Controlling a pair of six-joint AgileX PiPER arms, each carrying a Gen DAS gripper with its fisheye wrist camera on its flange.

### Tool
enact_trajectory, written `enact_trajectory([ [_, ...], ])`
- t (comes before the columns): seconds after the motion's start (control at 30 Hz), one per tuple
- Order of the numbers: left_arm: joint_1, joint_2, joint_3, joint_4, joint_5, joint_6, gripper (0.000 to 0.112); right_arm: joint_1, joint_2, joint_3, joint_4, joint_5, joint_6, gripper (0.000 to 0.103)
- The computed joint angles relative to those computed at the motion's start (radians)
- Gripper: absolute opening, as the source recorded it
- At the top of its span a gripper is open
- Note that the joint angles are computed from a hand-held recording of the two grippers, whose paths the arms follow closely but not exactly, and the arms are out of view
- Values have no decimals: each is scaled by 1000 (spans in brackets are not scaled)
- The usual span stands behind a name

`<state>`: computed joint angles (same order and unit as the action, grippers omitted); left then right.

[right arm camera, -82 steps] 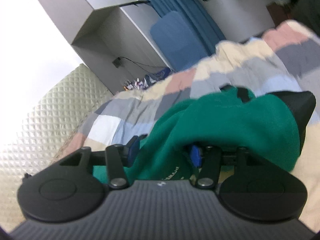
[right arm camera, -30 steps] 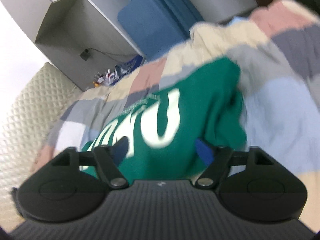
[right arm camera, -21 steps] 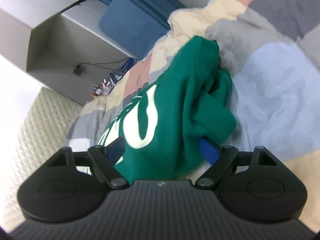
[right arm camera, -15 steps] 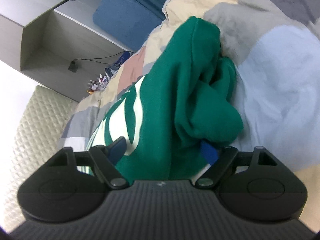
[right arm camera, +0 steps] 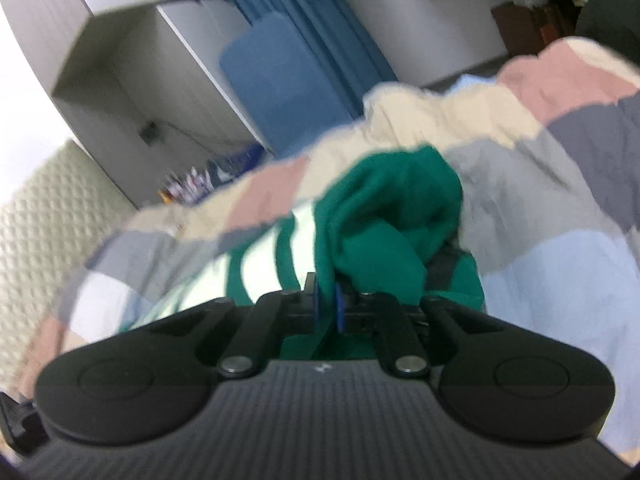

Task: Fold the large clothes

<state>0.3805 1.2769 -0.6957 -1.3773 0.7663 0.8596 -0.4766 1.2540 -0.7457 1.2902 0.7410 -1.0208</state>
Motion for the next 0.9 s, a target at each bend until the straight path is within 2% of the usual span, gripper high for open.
enact_trajectory([
  [0.07,-9,4,11,17,-16,-3,25,33,17,7,2,-42,-23,8],
  [0.17,-18,5,18,22,-31,-10,25,37,30,36,53,-51,-77,7],
  [0.23,-2,13,24,7,-14,-11,25,12,17,54,69,-25,-82,8],
  [0.3,27,6,28,21,25,-24,29,-22,-9,56,44,20,-7,12],
  [0.33,41,-1,29,32,40,-36,32,-29,-25,56,27,32,34,13],
  [0.4,60,-26,36,56,67,-78,53,-51,-78,57,-28,77,131,14],
  [0.47,89,-67,54,64,87,-103,65,-94,-132,67,-49,167,188,16],
  [0.5,99,-79,57,74,99,-125,72,-121,-153,73,-54,231,210,19],
  [0.53,112,-83,57,83,122,-145,76,-136,-169,81,-60,272,227,34],
  [0.57,121,-84,54,104,142,-185,85,-147,-184,97,-59,308,239,57],
  [0.63,138,-79,62,116,169,-233,91,-144,-190,131,-39,347,251,80],
  [0.73,180,-35,90,58,211,-218,98,-69,-163,181,8,322,294,83],
  [0.77,189,-11,94,35,220,-219,99,-43,-145,205,46,303,294,87],
  [0.9,215,90,126,-108,250,-151,101,84,-28,311,316,183,202,87],
])
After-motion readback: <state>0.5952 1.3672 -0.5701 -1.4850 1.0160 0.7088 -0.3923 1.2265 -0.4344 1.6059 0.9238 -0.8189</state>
